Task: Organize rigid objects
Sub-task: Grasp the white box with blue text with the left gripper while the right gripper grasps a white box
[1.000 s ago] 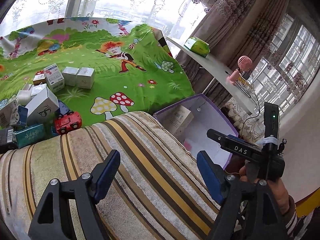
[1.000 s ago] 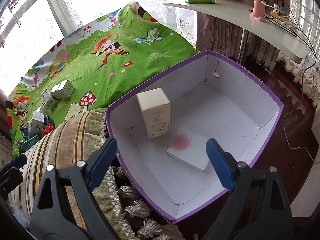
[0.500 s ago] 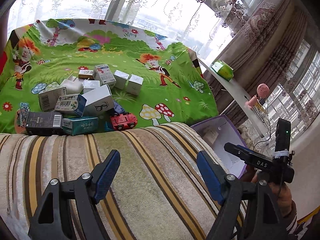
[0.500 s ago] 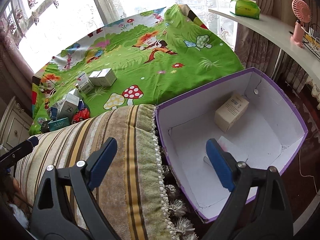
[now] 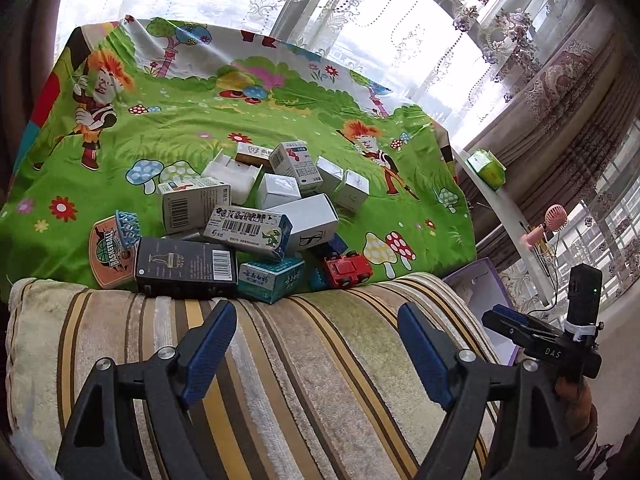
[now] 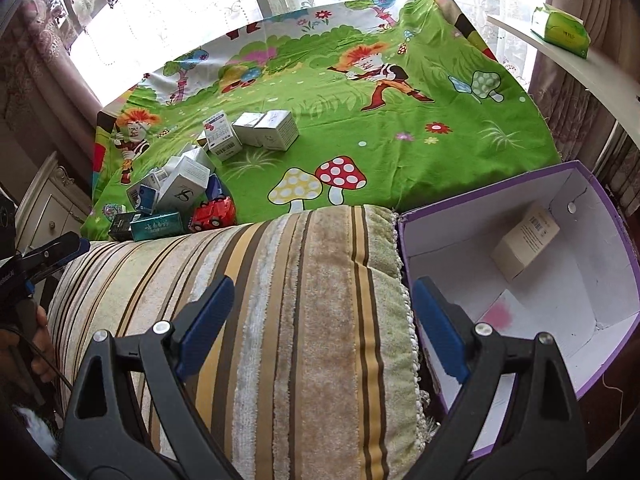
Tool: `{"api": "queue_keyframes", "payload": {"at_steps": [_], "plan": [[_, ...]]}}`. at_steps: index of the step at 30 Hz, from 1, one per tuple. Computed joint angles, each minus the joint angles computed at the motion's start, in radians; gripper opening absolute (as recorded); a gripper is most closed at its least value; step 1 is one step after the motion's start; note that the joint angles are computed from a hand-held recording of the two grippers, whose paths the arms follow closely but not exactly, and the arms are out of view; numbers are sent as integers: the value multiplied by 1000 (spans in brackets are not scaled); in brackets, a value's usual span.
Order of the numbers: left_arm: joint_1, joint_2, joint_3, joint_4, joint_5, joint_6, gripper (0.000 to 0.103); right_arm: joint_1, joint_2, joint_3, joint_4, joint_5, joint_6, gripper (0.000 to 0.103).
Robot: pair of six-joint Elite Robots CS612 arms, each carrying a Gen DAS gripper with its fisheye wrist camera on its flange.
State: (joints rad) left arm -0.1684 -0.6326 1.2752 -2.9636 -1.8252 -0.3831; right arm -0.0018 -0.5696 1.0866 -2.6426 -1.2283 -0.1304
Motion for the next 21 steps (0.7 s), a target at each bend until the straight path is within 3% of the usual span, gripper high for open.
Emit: {"api": "queue_keyframes", "payload": {"at_steps": [9, 15, 21], "plan": [[27, 60, -145, 174, -21, 120, 91, 27, 58, -129, 127, 25, -58, 92], [42, 110, -245, 275, -71, 186, 101, 46, 105, -230, 212, 37, -103, 92], [47, 161, -352, 407, -106, 245, 102, 61, 163, -349, 312, 58, -133, 92]]}}
